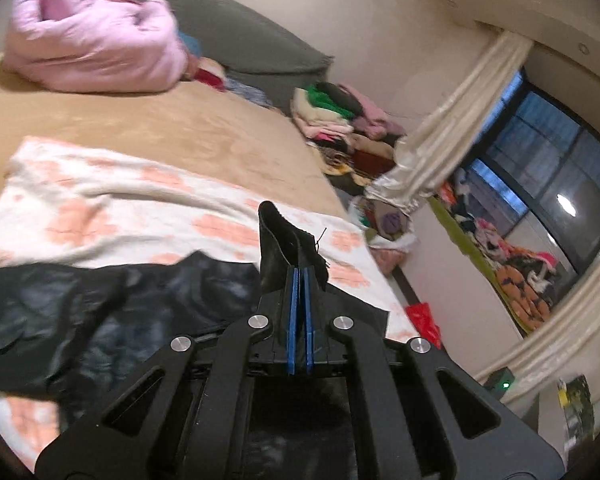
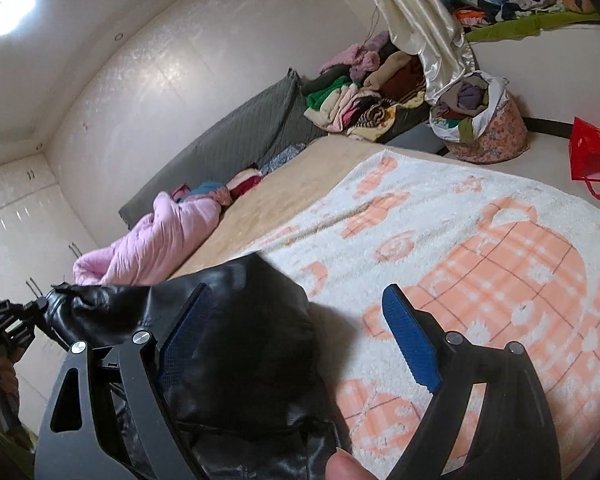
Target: Fold large clothes
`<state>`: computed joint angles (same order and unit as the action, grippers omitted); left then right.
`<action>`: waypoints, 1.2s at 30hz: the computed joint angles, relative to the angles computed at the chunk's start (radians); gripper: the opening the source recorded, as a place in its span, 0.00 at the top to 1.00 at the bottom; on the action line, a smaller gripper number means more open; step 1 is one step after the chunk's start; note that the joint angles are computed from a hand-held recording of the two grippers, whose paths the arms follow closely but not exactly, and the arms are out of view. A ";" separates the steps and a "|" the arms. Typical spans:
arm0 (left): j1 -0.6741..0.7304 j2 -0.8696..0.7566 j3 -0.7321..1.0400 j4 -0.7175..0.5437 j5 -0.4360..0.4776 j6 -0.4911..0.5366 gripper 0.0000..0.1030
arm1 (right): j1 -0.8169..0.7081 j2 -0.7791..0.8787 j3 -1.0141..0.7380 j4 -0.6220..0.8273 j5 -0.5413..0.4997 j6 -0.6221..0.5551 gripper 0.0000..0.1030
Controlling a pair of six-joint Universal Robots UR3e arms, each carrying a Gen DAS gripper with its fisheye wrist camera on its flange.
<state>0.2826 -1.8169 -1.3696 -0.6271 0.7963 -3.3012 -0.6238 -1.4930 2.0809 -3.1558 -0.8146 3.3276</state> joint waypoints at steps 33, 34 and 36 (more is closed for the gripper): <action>0.297 0.180 -0.658 0.069 0.069 0.314 0.72 | 0.193 0.112 -0.104 0.144 -0.204 -0.111 0.17; 0.305 0.185 -0.663 0.067 0.061 0.312 0.70 | 0.195 0.115 -0.104 0.144 -0.207 -0.113 0.17; 0.308 0.180 -0.657 0.064 0.054 0.298 0.63 | 0.200 0.119 -0.106 0.145 -0.213 -0.114 0.17</action>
